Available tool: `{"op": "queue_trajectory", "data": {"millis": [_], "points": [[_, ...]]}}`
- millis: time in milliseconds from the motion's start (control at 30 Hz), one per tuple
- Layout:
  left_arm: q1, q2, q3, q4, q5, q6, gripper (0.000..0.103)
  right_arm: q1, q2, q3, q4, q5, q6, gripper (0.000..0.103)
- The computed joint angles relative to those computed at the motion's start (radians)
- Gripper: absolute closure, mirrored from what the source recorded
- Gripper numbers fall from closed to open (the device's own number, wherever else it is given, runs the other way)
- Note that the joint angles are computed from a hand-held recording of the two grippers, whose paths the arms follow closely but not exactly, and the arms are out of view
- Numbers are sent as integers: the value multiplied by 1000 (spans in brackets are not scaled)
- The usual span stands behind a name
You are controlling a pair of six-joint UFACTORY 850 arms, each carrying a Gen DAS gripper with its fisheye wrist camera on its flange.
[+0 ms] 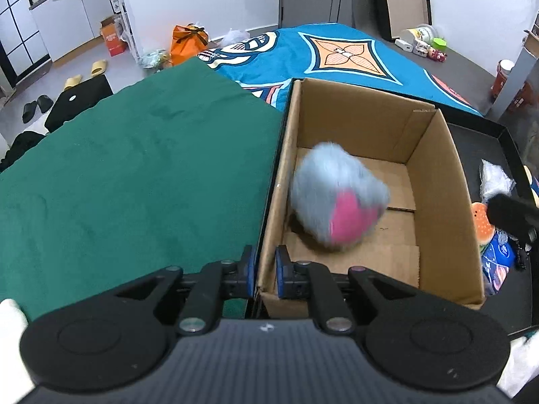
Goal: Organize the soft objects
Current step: 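Carry the grey plush over the cardboard box and release it inside, then move the right tool back to the black heart-shaped plush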
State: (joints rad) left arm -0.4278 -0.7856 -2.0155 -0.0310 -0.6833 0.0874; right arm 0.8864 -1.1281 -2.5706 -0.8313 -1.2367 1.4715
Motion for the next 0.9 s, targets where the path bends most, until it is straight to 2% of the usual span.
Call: {"op": "queue_trajectory", "data": {"millis": [133,200,267,400,500,667,900], "points": [[-13,15,17,59,13,-40,83,5,139,262,-14,63,124,5],[-19,20,23,86,21,-57,62,6,182,341,-20,88,167,5],[-27,33,41,127,42,-84,49,10,224,417,-37,100,218,5],[-42,51,69,211,69,-135,36,12,295,549,-85,110,336,5],[-53,64,93,275,93,-161,32,12,340,642,-110,120,435,9],[-64,63,92,328,91,-187,28,8,389,761,-128,132,552,20],[-91,74,116,436,110,-231,26,0,425,856,-135,138,668,30]]}}
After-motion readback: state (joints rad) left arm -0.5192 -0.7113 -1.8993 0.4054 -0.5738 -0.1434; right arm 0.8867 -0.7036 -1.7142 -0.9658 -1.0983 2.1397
